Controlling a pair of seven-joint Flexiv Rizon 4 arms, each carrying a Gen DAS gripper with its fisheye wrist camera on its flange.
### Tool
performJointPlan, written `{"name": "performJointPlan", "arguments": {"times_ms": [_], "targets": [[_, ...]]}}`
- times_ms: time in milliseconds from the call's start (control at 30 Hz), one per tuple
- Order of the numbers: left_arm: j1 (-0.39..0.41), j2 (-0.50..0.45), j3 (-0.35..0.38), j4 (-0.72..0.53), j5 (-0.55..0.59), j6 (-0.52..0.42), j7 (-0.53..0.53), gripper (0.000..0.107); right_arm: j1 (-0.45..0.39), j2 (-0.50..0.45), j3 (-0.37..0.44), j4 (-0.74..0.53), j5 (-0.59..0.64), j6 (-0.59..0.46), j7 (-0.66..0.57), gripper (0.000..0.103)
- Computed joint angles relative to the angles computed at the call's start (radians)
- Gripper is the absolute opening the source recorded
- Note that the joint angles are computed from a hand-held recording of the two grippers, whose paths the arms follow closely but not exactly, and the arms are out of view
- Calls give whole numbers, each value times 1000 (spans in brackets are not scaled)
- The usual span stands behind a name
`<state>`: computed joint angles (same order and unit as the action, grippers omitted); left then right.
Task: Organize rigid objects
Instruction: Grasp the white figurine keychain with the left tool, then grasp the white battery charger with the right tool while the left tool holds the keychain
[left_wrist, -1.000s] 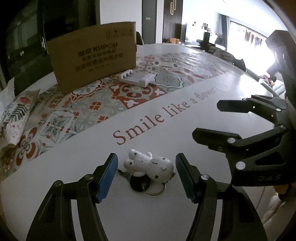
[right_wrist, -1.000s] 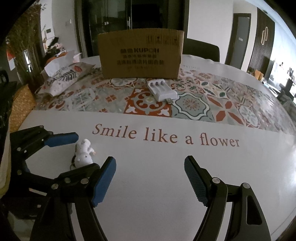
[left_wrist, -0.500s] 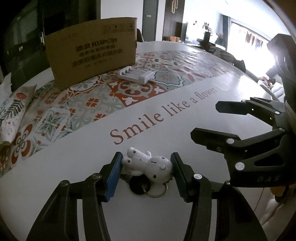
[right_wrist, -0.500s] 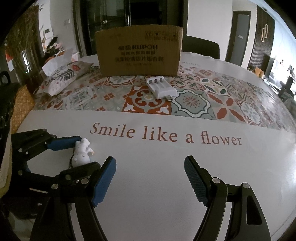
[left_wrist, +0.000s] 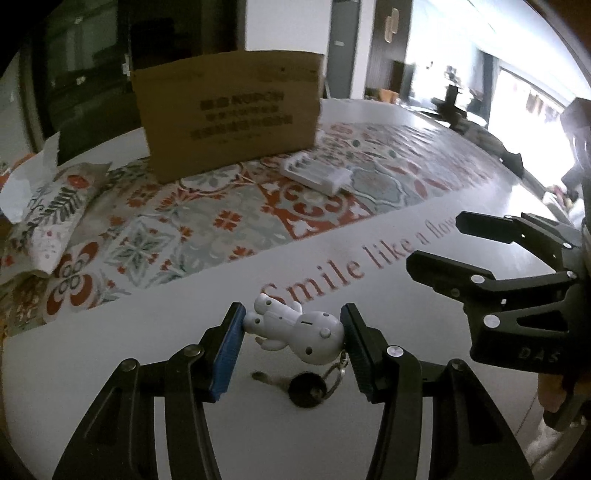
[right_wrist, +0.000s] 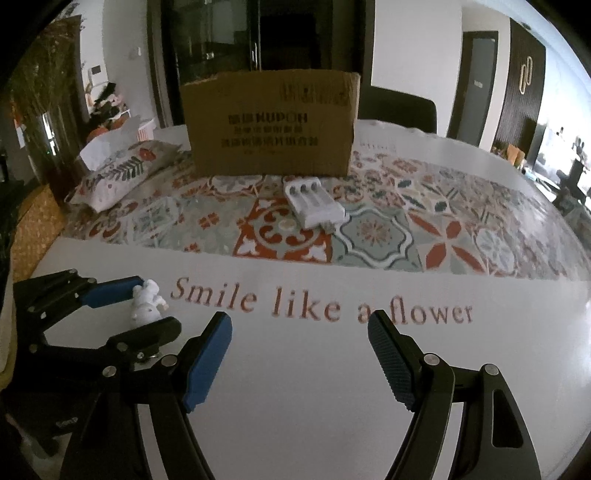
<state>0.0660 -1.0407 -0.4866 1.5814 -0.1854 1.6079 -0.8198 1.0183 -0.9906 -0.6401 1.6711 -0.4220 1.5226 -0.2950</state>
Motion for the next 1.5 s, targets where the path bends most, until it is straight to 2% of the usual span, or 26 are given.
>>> {"name": "performJointPlan", "arguments": {"times_ms": [233, 367, 500, 633, 867, 1267, 1500], "targets": [[-86, -2, 99, -70, -53, -12, -92, 52, -48, -23, 3, -61, -17, 17, -56, 77], [-143, -7, 166, -122, -79, -30, -161, 52, -102, -30, 39, -108, -28, 19, -113, 77], [-192, -25, 223, -183, -93, -56, -217, 52, -186, -44, 113, -177, -36, 24, -181, 77], [-238, -51, 286, -259, -105, -110, -278, 52, -289, -62, 228, -261, -51, -11, -260, 77], [-292, -98, 374, -385, -103, -207, -390, 52, -398, -111, 349, -384, -70, -63, -355, 77], [-314, -195, 442, -600, -45, -351, -527, 52, -528, -260, 514, -689, -49, -227, -519, 77], [-309, -230, 448, -669, -14, -388, -560, 52, -537, -315, 530, -784, -16, -276, -571, 71]]}}
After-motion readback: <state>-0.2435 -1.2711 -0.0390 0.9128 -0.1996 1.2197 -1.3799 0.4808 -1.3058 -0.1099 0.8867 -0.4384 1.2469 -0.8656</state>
